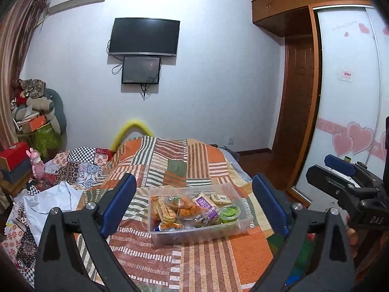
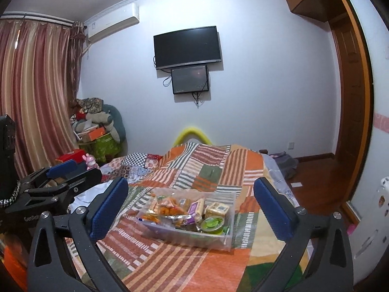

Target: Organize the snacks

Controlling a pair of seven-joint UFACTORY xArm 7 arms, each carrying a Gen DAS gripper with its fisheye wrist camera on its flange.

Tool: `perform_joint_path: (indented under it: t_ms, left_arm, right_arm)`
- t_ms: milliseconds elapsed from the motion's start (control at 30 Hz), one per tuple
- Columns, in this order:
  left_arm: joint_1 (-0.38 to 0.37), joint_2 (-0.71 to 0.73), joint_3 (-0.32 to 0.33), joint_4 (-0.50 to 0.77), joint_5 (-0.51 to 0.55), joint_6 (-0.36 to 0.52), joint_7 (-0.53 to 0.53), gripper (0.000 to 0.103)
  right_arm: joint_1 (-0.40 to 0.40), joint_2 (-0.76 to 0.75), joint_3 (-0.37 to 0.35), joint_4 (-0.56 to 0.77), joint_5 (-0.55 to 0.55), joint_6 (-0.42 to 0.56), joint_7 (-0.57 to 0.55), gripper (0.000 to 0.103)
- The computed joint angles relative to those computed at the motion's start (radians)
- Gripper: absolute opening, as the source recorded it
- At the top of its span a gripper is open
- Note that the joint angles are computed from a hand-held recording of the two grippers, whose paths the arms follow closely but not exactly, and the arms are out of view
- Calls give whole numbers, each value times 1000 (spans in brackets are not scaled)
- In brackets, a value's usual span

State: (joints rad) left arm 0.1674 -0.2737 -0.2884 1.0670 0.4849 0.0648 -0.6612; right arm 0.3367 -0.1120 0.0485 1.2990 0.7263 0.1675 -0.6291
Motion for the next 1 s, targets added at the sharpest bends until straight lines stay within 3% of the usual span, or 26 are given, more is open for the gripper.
perform_joint_path:
  t_ms: [267,1000]
  left_arm:
    - [56,-21,-52,-14,53,-7,-40,101]
    - [24,-19,-29,-26,6,-10,-3,102]
  right_arm:
    - [4,-13,1,-28,-16,-26,8,103]
    - [17,-23,-20,-46,-34,-18,31,103]
